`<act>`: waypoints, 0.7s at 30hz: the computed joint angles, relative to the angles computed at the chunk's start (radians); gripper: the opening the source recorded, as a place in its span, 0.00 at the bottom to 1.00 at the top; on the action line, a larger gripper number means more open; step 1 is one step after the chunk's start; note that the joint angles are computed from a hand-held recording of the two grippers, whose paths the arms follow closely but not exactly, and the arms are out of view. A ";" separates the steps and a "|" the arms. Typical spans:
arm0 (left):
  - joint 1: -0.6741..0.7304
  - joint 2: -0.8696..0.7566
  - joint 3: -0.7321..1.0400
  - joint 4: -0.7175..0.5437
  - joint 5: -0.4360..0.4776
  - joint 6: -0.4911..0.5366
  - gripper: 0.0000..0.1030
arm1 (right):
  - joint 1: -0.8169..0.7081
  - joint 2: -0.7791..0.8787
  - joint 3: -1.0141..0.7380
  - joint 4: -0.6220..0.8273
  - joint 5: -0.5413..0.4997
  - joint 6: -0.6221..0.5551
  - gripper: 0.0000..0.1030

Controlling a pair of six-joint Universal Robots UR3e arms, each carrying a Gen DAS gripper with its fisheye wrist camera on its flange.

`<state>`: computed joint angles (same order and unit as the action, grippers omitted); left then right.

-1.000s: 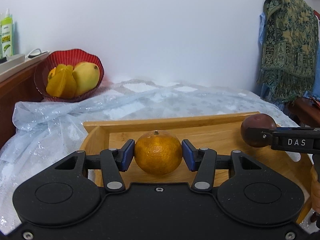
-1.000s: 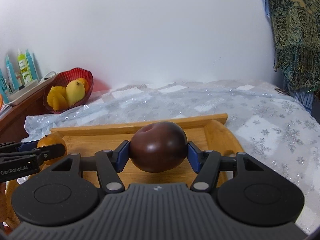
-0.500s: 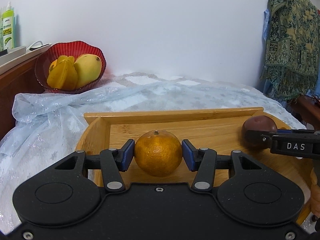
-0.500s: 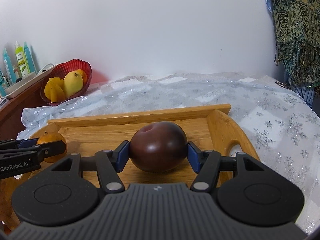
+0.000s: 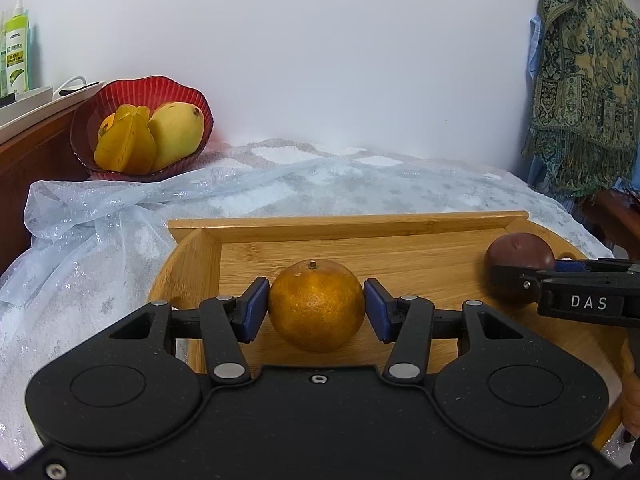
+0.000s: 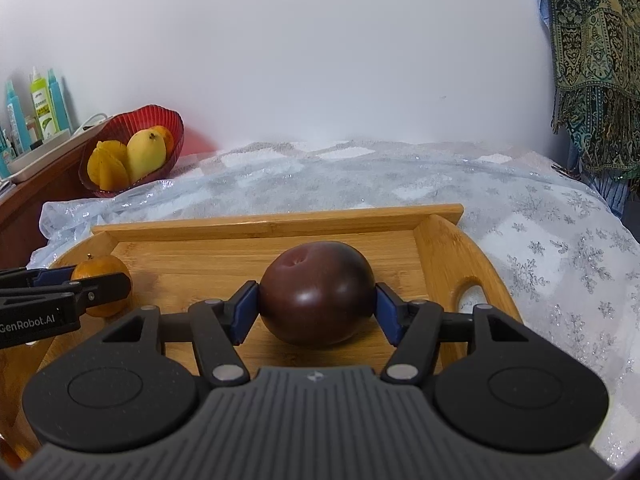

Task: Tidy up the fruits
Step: 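Lower the orange onto the tray and open the left gripper while the right gripper releases the purple fruit there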

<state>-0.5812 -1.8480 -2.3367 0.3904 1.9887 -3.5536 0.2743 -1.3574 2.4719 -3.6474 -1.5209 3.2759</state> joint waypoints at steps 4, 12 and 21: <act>0.015 0.012 -0.011 -0.003 -0.025 0.000 0.48 | 0.009 -0.003 -0.002 0.011 -0.014 0.003 0.63; 0.027 0.025 -0.023 -0.014 -0.050 -0.007 0.50 | 0.007 -0.002 -0.002 0.010 -0.012 0.001 0.63; 0.041 0.044 -0.037 -0.035 -0.063 -0.019 0.59 | 0.033 -0.022 -0.016 0.073 -0.051 -0.016 0.69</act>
